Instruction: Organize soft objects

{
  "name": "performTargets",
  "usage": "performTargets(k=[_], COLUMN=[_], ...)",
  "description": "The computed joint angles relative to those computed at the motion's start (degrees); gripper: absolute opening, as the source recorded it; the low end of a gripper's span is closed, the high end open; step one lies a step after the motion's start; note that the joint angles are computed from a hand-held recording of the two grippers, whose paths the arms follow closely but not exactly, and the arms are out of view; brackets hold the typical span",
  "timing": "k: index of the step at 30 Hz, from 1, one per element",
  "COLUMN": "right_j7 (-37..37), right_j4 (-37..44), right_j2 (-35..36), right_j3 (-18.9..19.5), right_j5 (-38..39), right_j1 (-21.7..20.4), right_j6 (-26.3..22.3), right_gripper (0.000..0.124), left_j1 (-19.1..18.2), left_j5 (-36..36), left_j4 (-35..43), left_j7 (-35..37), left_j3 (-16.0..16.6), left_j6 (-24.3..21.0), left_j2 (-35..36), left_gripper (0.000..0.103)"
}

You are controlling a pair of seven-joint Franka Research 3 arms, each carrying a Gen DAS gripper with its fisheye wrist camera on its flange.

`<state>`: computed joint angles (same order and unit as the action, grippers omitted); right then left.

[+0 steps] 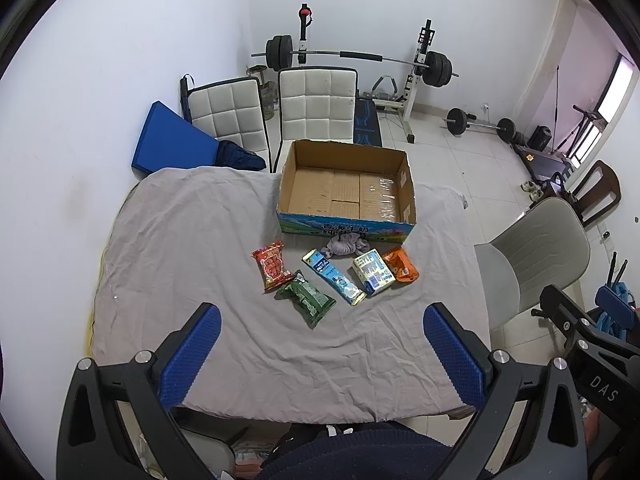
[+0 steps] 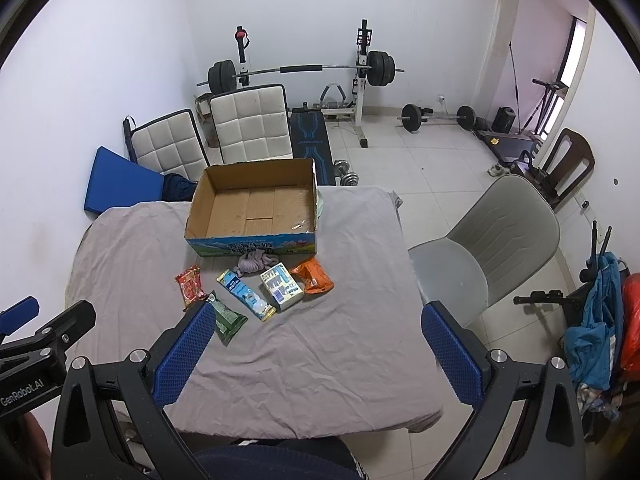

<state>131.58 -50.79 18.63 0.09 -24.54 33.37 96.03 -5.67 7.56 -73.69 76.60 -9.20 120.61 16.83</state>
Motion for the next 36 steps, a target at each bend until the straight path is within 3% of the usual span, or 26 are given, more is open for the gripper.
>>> performTargets(k=[36], right_j7=[-0.3], right_j4=[1.0], right_j2=[0.0], right_j3=[-0.1], right_j5=[-0.3], right_j1=[0.6], right_j6=[-1.1], right_gripper=[0.103], left_j1=[0.4], left_j5=[-0.8], left_j4=[0.4], left_j7=[-0.4], left_j3=[0.0], left_j6=[-0.4], left_j2=[-0.1], left_gripper=[0.103])
